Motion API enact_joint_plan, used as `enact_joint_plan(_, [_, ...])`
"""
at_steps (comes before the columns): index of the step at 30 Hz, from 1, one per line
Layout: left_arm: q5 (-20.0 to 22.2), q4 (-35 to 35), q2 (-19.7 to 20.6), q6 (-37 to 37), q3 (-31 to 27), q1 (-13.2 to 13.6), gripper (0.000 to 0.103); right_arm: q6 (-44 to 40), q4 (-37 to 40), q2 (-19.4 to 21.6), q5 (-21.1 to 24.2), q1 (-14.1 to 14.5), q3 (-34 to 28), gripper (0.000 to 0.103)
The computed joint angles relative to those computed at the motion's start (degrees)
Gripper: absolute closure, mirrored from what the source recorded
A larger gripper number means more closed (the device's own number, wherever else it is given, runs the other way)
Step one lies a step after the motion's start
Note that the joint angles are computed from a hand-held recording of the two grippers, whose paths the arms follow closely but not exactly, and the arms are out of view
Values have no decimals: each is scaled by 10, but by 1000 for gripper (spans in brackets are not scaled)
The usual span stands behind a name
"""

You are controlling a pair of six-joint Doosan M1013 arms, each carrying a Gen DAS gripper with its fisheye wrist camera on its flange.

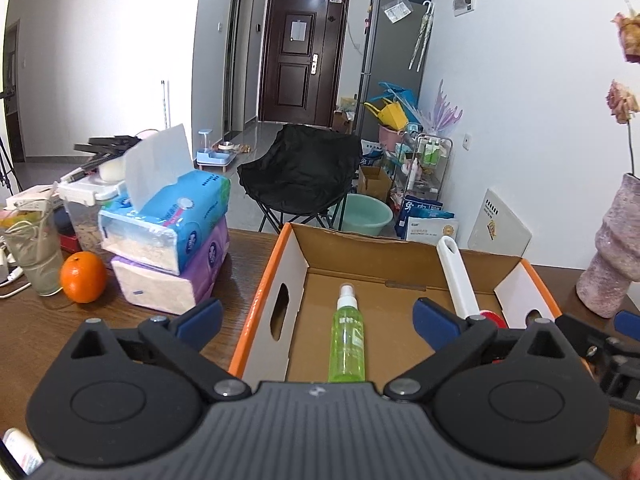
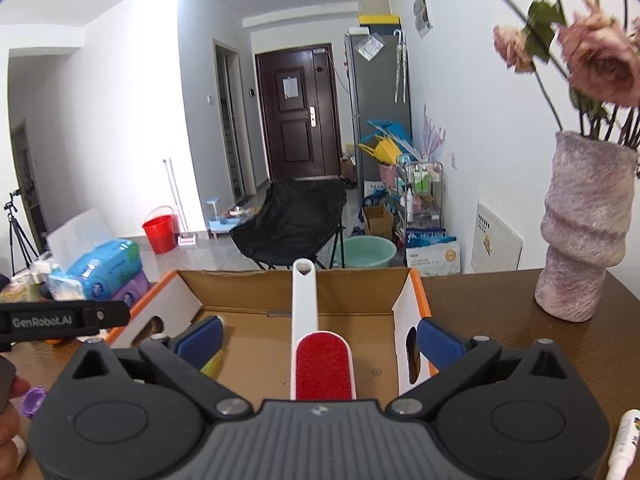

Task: Organize rigid objects
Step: 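Lower and release the spray bottle into the box with the left gripper while the right releases the lint roller, then withdraw both open grippers from the box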

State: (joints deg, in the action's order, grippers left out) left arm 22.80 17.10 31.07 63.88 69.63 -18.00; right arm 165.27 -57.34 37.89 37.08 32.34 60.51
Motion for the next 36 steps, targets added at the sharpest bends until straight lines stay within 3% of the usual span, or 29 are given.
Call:
enact_joint_plan(9, [-20,-1,-50,-2,67,-2,0,81,-82,-49,-6,21,71,0])
enact_joint_plan(19, [-39,24,-104,-27,137,-2,0,140,-118,-91,16,46,131,0])
enact_joint_plan(36, [-48,-6,-194,-5,250,-1,0,200,-139,-141,56,102,212,0])
